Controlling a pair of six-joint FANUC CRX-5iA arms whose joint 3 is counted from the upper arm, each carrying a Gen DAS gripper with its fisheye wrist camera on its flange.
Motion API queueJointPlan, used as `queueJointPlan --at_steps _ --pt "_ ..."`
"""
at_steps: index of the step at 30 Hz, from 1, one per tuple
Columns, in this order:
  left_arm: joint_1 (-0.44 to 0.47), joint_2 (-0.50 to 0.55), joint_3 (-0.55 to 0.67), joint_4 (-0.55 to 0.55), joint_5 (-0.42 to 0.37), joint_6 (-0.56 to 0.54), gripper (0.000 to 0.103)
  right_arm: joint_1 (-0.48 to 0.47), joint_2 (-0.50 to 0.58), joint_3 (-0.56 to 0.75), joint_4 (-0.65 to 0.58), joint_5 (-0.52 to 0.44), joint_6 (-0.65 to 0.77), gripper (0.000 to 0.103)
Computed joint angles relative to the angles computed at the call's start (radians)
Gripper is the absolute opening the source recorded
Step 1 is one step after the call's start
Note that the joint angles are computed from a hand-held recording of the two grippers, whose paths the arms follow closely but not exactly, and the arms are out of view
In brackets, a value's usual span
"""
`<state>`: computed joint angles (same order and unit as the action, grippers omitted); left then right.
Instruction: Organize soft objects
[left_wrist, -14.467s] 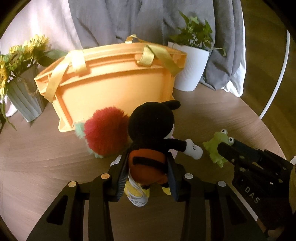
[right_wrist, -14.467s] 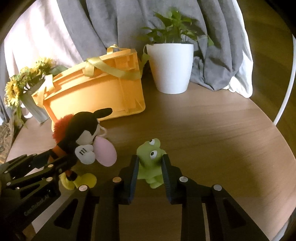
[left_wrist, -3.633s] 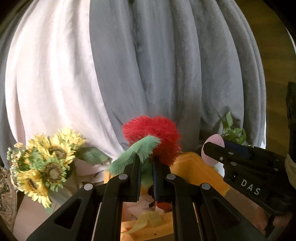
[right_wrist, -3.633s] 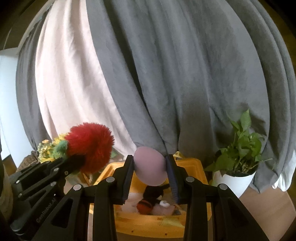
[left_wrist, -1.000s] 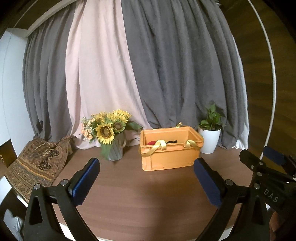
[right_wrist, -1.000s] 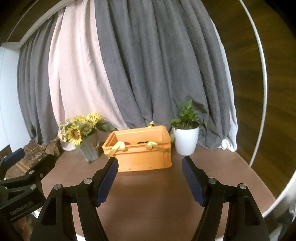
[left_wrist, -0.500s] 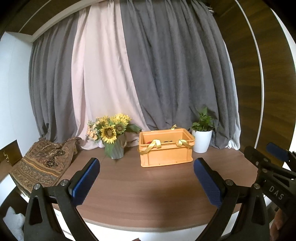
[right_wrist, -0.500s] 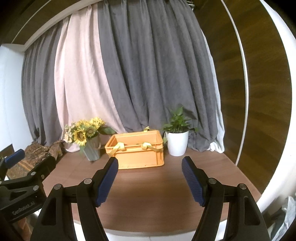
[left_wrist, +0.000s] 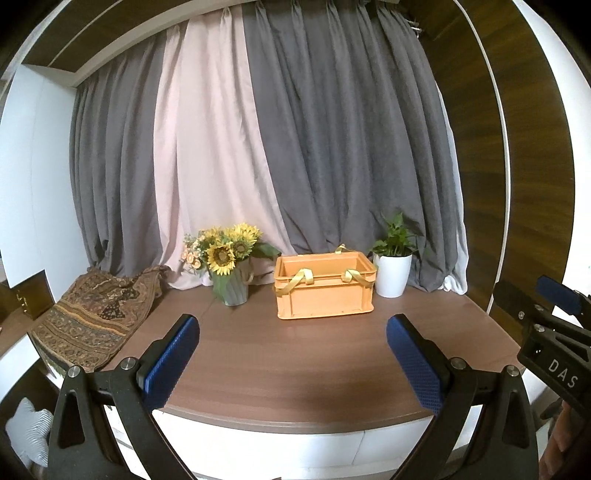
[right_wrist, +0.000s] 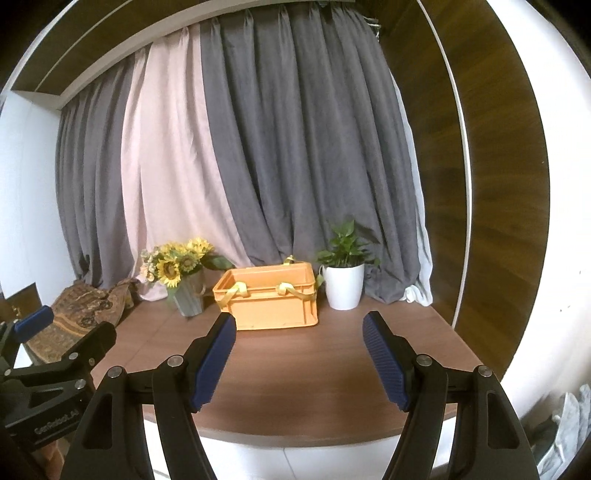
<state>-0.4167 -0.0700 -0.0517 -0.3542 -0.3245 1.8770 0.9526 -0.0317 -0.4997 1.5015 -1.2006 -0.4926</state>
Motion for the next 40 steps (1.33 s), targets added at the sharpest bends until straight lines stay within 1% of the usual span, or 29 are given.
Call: queueJointPlan --at_steps 2,5,8,14,21,24,33,40 --pt "-0.017 -0.011 0.007 -0.066 -0.018 0.062 0.103 0.012 -0.007 -0.007 -0.002 -0.006 -0.002 0.072" --pt "-0.027 -0.025 0.002 -0.105 -0.024 0.104 0.103 0.028 -0.013 -0.015 -0.005 -0.020 -0.005 0.072" --pt "-0.025 -0.038 -0.012 -0.094 -0.018 0.094 0.103 0.038 -0.019 -0.021 -0.008 -0.026 -0.010 0.072" --pt "-0.034 -0.048 -0.013 -0.128 -0.024 0.129 0.103 0.054 -0.030 -0.034 -0.004 -0.046 -0.011 0.072" --pt "-0.037 -0.044 -0.006 -0.140 -0.035 0.145 0.103 0.057 -0.034 -0.036 -0.005 -0.042 -0.009 0.072" --pt "-0.042 -0.046 -0.002 -0.161 -0.042 0.164 0.103 0.058 -0.033 -0.037 -0.003 -0.042 -0.011 0.072" --pt "-0.054 -0.050 0.007 -0.217 -0.070 0.220 0.103 0.045 -0.035 -0.033 0.008 -0.012 0.003 0.072" --pt "-0.055 -0.055 0.006 -0.233 -0.075 0.238 0.103 0.043 -0.038 -0.037 0.015 -0.001 0.005 0.072"
